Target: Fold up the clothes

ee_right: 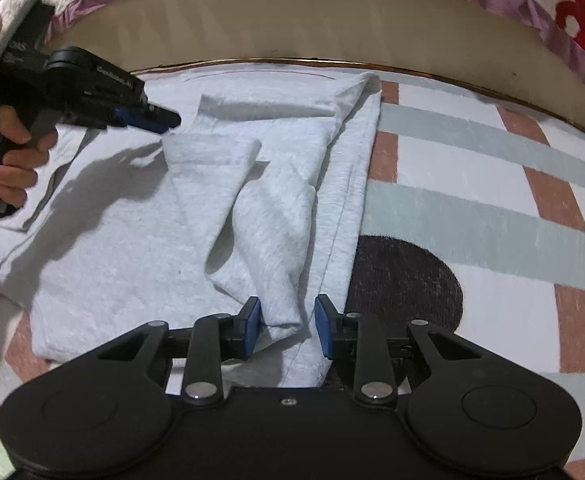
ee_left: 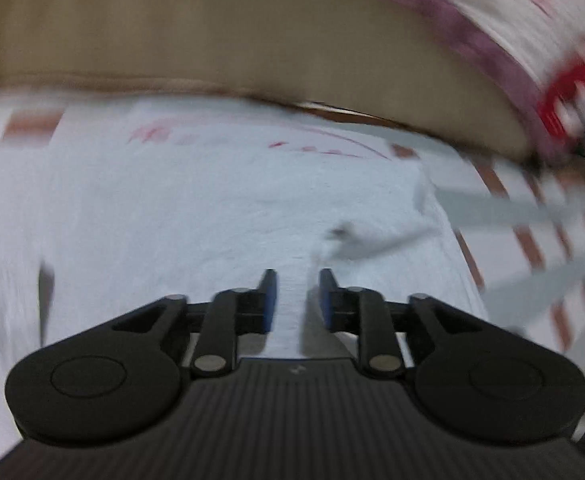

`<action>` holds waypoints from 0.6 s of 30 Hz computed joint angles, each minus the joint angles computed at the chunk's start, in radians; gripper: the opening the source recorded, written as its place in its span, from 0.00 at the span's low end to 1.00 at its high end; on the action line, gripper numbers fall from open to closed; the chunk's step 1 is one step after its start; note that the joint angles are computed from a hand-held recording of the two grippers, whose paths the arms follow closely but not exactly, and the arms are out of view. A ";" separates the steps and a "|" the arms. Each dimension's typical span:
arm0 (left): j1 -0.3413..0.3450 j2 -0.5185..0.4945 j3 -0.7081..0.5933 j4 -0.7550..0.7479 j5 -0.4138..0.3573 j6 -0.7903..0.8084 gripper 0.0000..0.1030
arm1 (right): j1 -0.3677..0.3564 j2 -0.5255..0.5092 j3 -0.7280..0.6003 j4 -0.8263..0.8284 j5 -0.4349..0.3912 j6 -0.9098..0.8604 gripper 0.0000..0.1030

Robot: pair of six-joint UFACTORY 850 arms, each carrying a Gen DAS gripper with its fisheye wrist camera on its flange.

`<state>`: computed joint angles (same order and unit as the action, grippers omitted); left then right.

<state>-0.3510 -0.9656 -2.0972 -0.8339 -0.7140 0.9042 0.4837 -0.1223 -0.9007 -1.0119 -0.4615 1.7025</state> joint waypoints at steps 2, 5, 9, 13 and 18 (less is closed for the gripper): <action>0.000 0.037 0.053 -0.101 -0.034 0.178 0.35 | 0.000 0.001 -0.004 -0.015 -0.007 0.005 0.33; -0.002 0.032 0.040 -0.143 -0.142 0.210 0.42 | 0.002 0.016 0.011 -0.177 -0.012 0.193 0.33; -0.012 -0.027 -0.052 -0.055 -0.251 -0.040 0.42 | -0.004 0.045 0.037 -0.505 0.009 0.590 0.38; -0.005 -0.125 -0.207 0.082 -0.426 -0.404 0.35 | -0.034 -0.035 -0.049 -0.389 0.112 0.499 0.52; -0.008 -0.024 -0.072 0.150 -0.314 -0.377 0.35 | -0.033 -0.138 -0.154 -0.204 0.102 0.228 0.52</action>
<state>-0.3593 -0.9897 -2.1690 -0.6844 -1.0282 0.5276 0.4504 -0.2602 -1.0545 -1.2155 -0.3599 1.9301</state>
